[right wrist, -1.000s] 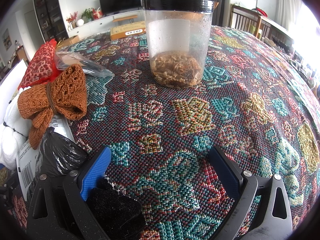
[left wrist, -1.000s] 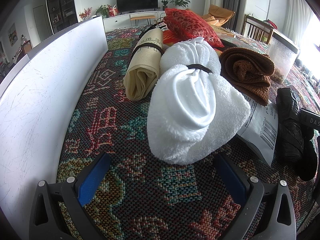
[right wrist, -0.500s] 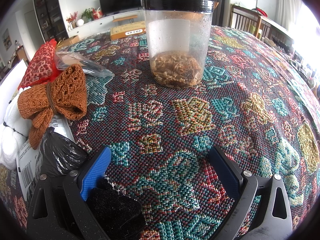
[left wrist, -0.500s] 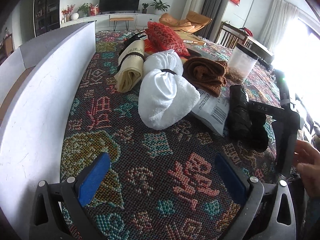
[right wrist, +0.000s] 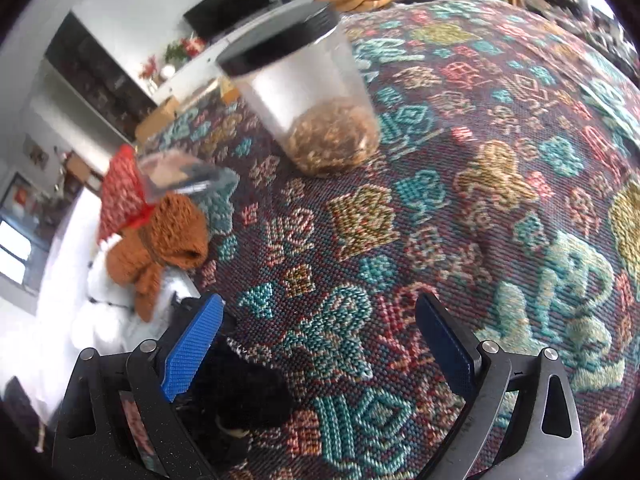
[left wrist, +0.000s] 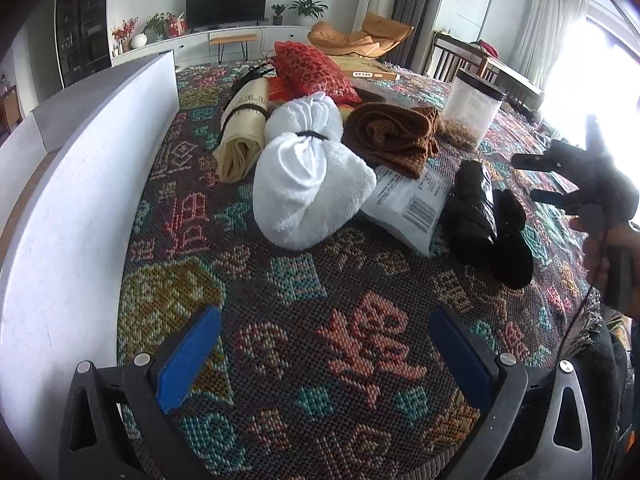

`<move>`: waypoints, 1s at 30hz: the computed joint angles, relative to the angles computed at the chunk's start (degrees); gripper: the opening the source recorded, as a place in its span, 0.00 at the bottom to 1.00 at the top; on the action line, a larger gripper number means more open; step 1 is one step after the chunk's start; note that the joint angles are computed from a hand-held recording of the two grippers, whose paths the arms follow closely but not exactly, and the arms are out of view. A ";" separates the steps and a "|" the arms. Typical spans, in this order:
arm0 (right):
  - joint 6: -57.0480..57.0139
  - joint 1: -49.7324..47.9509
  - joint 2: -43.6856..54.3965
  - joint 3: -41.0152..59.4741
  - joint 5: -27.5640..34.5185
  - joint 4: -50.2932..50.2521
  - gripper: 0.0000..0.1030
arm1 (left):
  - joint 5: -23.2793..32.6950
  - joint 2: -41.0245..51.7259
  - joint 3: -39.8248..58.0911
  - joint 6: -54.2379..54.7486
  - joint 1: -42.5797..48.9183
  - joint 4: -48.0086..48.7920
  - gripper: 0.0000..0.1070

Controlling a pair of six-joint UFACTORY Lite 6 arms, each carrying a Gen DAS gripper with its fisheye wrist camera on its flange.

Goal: Organize soft objects
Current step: 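Grasp white towel bundle with left tool while right tool grasps black velvet pouch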

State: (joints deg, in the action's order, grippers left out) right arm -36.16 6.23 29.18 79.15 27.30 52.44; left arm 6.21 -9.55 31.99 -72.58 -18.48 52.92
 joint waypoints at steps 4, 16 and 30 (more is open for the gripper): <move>-0.35 2.62 -11.30 -7.85 1.99 -6.21 0.95 | 5.15 9.33 11.19 -11.07 0.91 13.93 0.96; 28.01 8.87 -6.63 -11.22 -9.19 -37.35 0.93 | 7.69 21.33 24.78 3.09 3.32 3.65 0.96; 13.62 1.41 -0.67 3.43 5.04 -35.47 0.91 | 10.08 30.67 34.77 14.41 2.10 -5.27 0.62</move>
